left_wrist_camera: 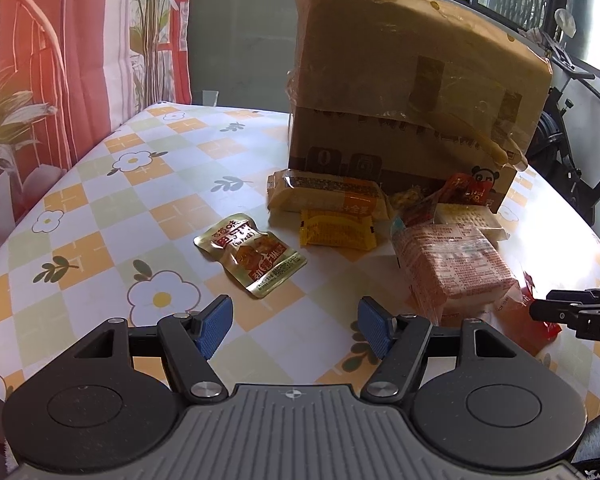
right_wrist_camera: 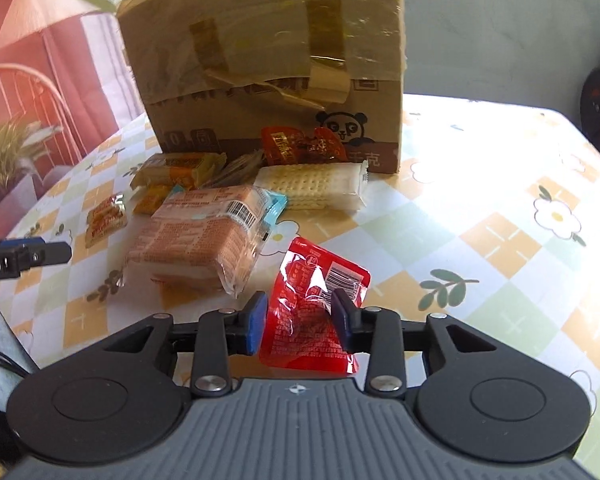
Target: Organize snacks
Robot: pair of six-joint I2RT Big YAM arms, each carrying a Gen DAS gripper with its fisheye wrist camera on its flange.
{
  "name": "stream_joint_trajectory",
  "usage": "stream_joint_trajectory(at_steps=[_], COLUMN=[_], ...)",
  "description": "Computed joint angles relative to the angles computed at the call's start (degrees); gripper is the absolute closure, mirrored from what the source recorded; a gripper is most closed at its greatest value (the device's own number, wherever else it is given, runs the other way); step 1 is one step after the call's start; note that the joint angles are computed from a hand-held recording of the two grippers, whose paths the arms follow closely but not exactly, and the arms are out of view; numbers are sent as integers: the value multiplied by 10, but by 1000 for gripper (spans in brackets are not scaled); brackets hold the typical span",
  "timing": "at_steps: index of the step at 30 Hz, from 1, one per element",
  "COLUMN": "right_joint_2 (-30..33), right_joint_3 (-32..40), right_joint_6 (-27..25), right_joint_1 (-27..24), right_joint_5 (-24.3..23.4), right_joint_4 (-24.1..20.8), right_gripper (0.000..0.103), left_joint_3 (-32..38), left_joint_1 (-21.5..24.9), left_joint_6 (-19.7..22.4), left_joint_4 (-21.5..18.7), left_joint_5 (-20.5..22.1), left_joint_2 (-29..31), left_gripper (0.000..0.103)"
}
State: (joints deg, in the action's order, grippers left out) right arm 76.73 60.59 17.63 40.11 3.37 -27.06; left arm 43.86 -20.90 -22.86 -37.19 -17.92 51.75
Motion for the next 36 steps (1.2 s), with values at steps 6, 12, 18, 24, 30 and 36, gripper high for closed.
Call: stream_joint_trajectory(at_steps=[6,12,18,24,30,36], right_joint_2=[5,10,14,-3,-10,-16], right_joint_3=[3,10,-1,-25,-28,-37], right_joint_6=[14,1,-33,18,49,98], right_joint_1=[-1,5,12,-8,-22,-39], right_joint_5=[14,22,41,-6,-29,-70], right_joint_4=[-19,-31,0,45,73,114], right_gripper=[52,50,49,54,66,71], left_joint_3=[-1,0,-1,-3,-3,-3], left_joint_1=[1,-1,1,1,0,0], left_joint_6=[-2,-4,-6,-10,-11,-14], left_joint_4=[1,0,1,4,3,2], left_joint_5=[1,0,1,-3,-6,-6], left_joint_2=[0,1,-1,-3,-2,-3], left_gripper=[32,32,32,32,32,32])
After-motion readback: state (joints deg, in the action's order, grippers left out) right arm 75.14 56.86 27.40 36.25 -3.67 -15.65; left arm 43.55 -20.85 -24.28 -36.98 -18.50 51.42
